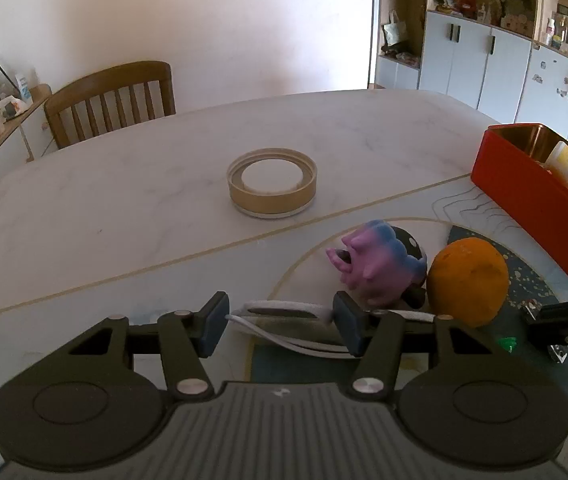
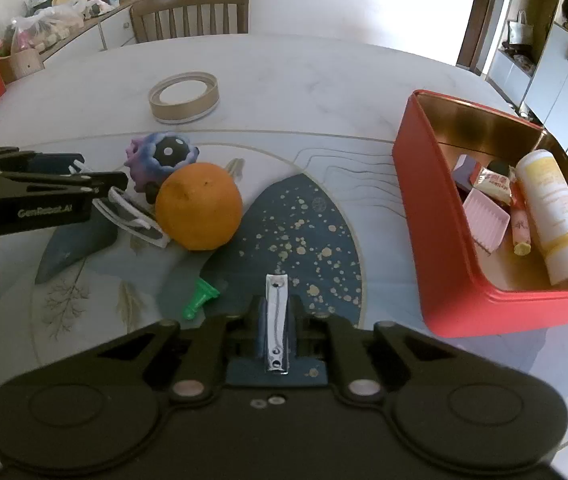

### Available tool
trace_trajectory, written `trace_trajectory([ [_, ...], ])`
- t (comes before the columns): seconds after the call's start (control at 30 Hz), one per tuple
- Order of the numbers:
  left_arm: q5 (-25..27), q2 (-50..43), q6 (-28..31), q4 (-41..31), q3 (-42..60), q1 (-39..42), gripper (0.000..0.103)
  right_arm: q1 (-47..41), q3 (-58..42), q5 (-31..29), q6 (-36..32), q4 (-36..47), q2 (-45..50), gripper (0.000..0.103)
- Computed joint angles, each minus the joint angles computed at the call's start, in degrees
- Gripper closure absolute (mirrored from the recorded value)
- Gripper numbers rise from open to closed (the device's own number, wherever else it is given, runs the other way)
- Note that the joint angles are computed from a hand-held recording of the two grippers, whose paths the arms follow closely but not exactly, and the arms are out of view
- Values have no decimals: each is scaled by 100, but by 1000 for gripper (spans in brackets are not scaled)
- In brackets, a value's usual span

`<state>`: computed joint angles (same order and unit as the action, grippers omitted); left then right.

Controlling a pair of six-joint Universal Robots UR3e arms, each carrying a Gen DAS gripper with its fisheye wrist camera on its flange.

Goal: Organize rigid objects
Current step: 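Grasp the silver nail clipper with the right tool while the left grasps the white sunglasses, then carry the nail clipper and sunglasses with both tools over the red tin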

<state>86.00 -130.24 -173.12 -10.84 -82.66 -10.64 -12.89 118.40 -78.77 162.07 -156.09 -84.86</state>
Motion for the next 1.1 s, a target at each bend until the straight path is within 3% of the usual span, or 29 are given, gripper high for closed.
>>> trace_trajectory([
  [0.23, 120, 273, -153, -50, -231, -46, 47, -260, 264, 282, -86, 75, -454, 92],
  [0.73, 309, 1254, -477, 106, -1230, -187, 47, -1229, 699, 1240, -574, 1098, -1912, 92],
  [1.1, 206, 1593, -859, -527, -567, -704, 47, -2393, 392, 2071, -1433, 2440, -2732, 92],
])
